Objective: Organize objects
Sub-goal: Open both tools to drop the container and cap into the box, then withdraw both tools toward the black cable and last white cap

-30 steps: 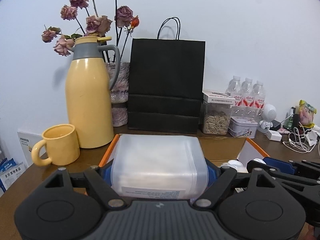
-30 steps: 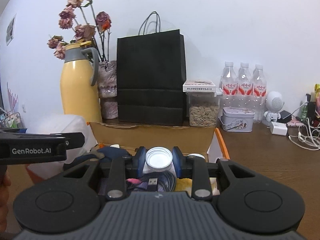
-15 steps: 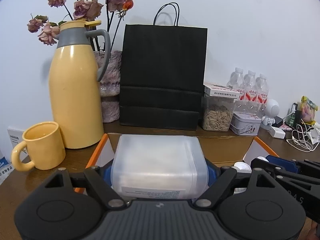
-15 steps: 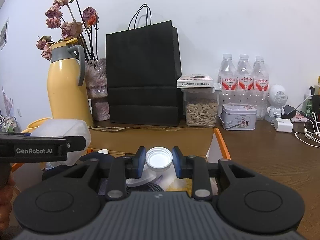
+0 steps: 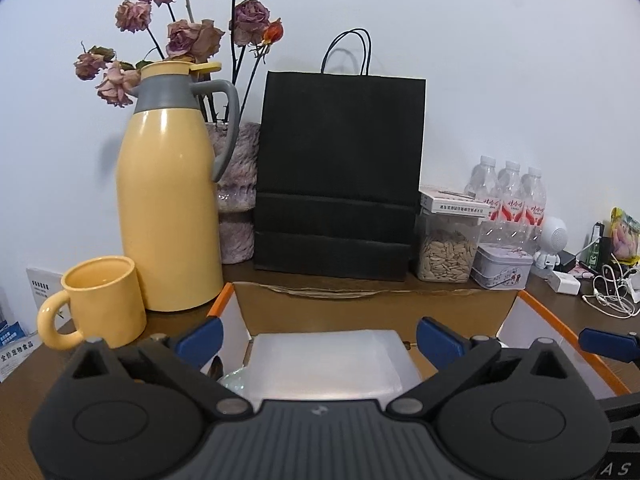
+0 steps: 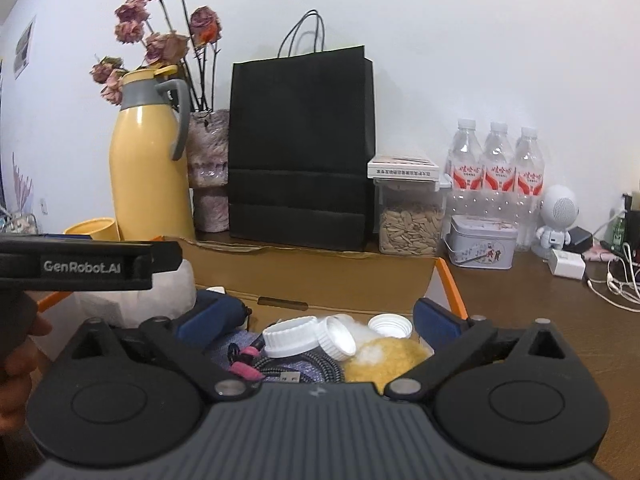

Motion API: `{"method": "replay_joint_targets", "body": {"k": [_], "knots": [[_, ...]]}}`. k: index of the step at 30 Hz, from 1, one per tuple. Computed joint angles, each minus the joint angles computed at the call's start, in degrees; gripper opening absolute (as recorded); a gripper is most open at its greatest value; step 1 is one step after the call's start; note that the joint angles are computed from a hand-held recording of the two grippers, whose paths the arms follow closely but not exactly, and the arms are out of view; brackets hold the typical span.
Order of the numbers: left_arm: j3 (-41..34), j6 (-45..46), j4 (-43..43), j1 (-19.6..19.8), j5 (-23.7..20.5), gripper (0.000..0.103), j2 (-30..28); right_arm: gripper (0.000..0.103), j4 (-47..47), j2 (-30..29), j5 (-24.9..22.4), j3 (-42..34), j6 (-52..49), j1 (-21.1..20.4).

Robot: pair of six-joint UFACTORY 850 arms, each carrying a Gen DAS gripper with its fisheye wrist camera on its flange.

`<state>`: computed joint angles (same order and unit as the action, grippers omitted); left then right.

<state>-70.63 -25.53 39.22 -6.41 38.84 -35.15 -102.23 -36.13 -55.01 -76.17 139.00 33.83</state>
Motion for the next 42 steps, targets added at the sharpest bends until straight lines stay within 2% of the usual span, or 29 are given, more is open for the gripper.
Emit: {"method": "replay_joint_targets", "body": {"k": [9, 19, 30, 42], "knots": [[0.2, 0.0, -0.5, 0.0, 0.1, 0.103, -0.1, 0.103, 0.6, -0.2, -0.9, -0.1, 0.1, 0.2], [3.0, 4.2, -3.6, 0.7, 3.9, 0.103, 0.9, 0.103, 0.4, 0.2, -3.3, 0.7, 1.1, 1.2], [9.9, 7.1, -3.7, 3.0, 9.5, 0.103, 4.3, 0.103, 2.2, 1.0, -7.1, 2.9, 0.1, 4.9], [16.5, 5.4, 0.3, 6.3, 11.2, 0.103, 7.9, 0.103, 6.2, 2.4, -7.7, 6.0, 1.9, 8.8]]}}
